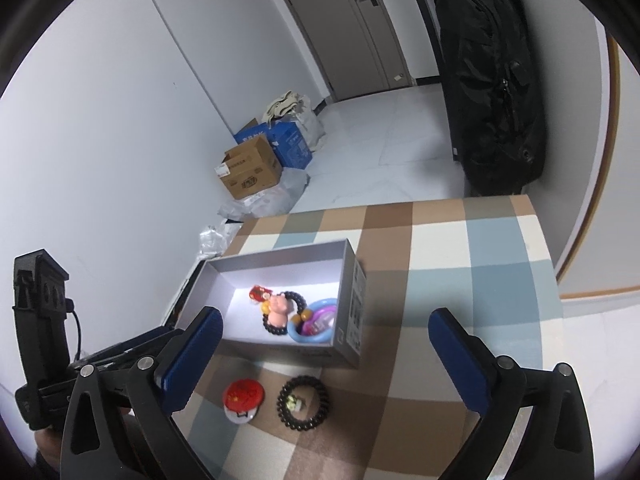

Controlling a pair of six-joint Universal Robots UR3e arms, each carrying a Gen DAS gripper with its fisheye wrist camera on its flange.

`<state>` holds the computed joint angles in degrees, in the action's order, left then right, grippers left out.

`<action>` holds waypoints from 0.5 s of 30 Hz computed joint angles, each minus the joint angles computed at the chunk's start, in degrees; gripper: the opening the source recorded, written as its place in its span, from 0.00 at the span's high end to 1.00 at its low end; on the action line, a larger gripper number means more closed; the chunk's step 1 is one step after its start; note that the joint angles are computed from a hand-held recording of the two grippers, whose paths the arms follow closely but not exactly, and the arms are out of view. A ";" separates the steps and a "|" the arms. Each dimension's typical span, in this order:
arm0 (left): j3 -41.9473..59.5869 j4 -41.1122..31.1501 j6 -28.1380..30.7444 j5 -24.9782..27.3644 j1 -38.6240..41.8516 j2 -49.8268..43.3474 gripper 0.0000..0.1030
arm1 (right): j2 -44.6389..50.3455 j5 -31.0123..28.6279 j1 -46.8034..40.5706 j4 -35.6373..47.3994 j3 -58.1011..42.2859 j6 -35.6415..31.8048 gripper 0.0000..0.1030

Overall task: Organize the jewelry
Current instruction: 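Lift both tools out of the box toward the red badge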

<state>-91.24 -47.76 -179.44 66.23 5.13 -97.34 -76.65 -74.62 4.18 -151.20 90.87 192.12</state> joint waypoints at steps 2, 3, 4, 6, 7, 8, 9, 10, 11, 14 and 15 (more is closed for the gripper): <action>-0.94 0.55 0.56 1.70 -0.78 0.34 0.24 | -0.64 -1.34 0.67 -0.21 0.69 -0.60 0.00; -1.47 0.77 0.85 2.49 -1.08 0.62 0.24 | -0.92 -1.75 0.82 -0.47 1.16 -0.83 0.00; -2.08 1.24 1.04 3.33 -1.45 0.90 0.24 | -1.34 -2.33 1.10 -0.62 1.70 -1.07 0.00; -2.88 1.41 1.65 4.60 -2.07 1.38 0.24 | -2.02 -3.52 1.58 -0.96 2.62 -1.57 0.00; -3.41 1.76 1.86 5.57 -2.58 1.54 0.24 | -2.27 -4.20 1.87 -1.26 3.08 -1.88 0.00; -3.76 1.76 2.25 5.88 -2.73 1.73 0.24 | -2.60 -5.16 2.28 -1.53 3.71 -2.36 0.00; -4.06 1.71 2.65 6.09 -2.93 1.82 0.24 | -2.73 -5.81 2.56 -1.63 4.05 -2.63 0.00; -4.20 1.58 2.88 6.13 -2.98 1.85 0.24 | -2.80 -6.48 2.85 -1.61 4.37 -2.93 0.00; -4.28 1.19 3.44 5.99 -3.12 1.79 0.24 | -2.78 -6.84 3.02 -1.40 4.49 -3.24 0.00; -4.25 0.32 4.89 6.54 -3.76 1.61 0.24 | -2.77 -8.89 3.84 -0.49 4.91 -4.34 0.00; -4.11 -0.25 5.31 6.44 -3.95 1.52 0.24 | -2.93 -9.18 3.92 -0.32 5.23 -4.58 0.00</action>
<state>-95.35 -48.01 -174.14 72.67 1.18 -95.82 -79.58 -83.80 8.11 -151.52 96.10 187.54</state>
